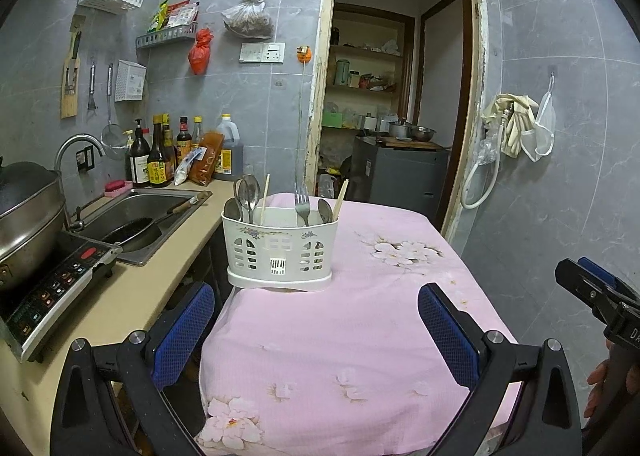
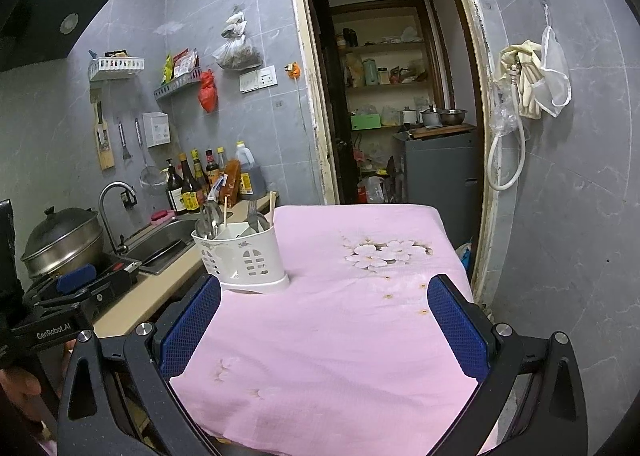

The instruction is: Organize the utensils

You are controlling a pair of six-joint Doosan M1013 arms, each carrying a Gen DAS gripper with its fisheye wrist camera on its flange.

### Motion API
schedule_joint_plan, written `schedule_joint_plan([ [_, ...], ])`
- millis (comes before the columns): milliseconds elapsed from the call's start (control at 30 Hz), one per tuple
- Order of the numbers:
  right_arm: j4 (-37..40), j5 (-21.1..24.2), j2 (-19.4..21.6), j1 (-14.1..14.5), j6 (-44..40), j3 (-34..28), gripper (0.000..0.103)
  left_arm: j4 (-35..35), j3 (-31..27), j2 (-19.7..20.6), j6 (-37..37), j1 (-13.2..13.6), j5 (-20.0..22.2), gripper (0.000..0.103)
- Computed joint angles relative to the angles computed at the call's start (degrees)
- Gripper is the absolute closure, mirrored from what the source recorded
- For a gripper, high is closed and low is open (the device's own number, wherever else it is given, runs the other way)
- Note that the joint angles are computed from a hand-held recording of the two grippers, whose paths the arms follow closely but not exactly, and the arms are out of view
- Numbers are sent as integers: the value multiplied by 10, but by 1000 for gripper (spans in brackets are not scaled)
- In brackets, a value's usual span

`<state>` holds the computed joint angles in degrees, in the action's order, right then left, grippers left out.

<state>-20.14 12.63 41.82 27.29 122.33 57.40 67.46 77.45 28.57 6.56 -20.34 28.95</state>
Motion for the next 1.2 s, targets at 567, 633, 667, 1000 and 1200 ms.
schedule_joint_plan([
  [567,-1,5,1,2,-1,-3,1,-1,4,-5,-2,1,0,0],
  [633,-2,8,2,3,1,-5,1,-3,6,-7,1,3,-1,0],
  [667,-1,8,2,3,1,-5,1,-2,6,-7,1,3,-1,0],
  [1000,5,10,3,2,-6,-7,1,-2,7,-7,0,3,-3,0],
  [1200,10,11,4,2,-9,-8,1,-3,5,-6,1,2,0,0],
])
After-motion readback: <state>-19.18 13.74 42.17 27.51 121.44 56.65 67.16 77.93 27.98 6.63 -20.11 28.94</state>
